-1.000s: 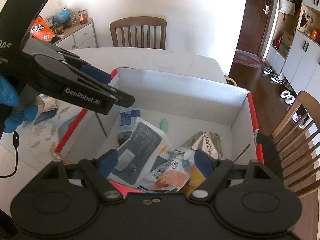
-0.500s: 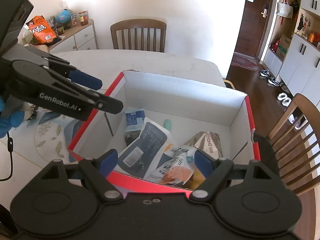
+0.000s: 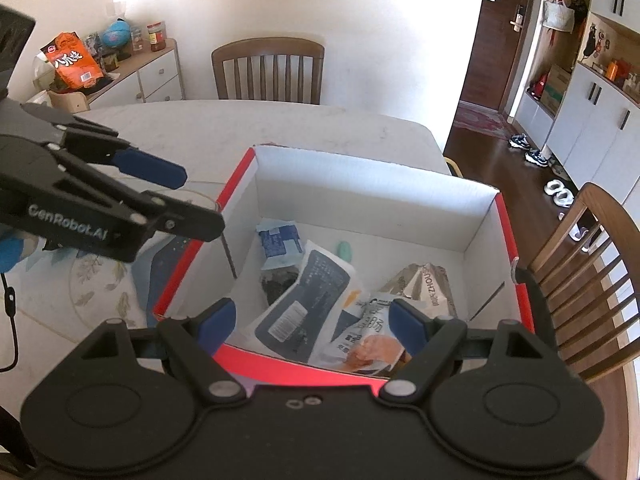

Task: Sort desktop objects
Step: 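Raise both open tools out of the red shoebox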

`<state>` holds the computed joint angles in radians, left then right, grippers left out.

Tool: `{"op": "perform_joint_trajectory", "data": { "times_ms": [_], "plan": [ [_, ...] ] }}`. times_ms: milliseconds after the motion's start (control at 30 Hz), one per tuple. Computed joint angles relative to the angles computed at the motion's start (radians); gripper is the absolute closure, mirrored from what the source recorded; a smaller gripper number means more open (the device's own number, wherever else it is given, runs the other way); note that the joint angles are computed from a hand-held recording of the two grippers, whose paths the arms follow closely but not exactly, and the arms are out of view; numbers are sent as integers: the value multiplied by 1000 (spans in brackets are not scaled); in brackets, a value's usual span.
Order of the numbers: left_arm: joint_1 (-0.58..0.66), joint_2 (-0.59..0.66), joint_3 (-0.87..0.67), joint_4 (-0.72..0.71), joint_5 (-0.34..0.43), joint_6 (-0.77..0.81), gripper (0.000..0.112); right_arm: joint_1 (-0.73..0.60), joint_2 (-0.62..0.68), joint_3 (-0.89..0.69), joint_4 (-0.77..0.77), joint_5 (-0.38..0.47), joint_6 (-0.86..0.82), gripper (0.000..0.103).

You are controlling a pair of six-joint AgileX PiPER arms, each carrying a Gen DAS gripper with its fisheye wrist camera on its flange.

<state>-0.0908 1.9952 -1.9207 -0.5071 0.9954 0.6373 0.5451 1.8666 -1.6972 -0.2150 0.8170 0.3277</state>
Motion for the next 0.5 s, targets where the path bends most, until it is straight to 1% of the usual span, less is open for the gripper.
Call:
{"op": "perform_joint_trajectory", "data": {
  "times_ms": [67,233,500],
  "plan": [
    [20,-14,22,-23,-2,25,49,16,12,-23,-20,17,23,19],
    [70,-42,60,-82,21,93,49,50,37,-65,-54,53,77,19],
    [149,-78,108,-136,62,184,49,116,80,-149,-112,102,168,19]
  ]
}}
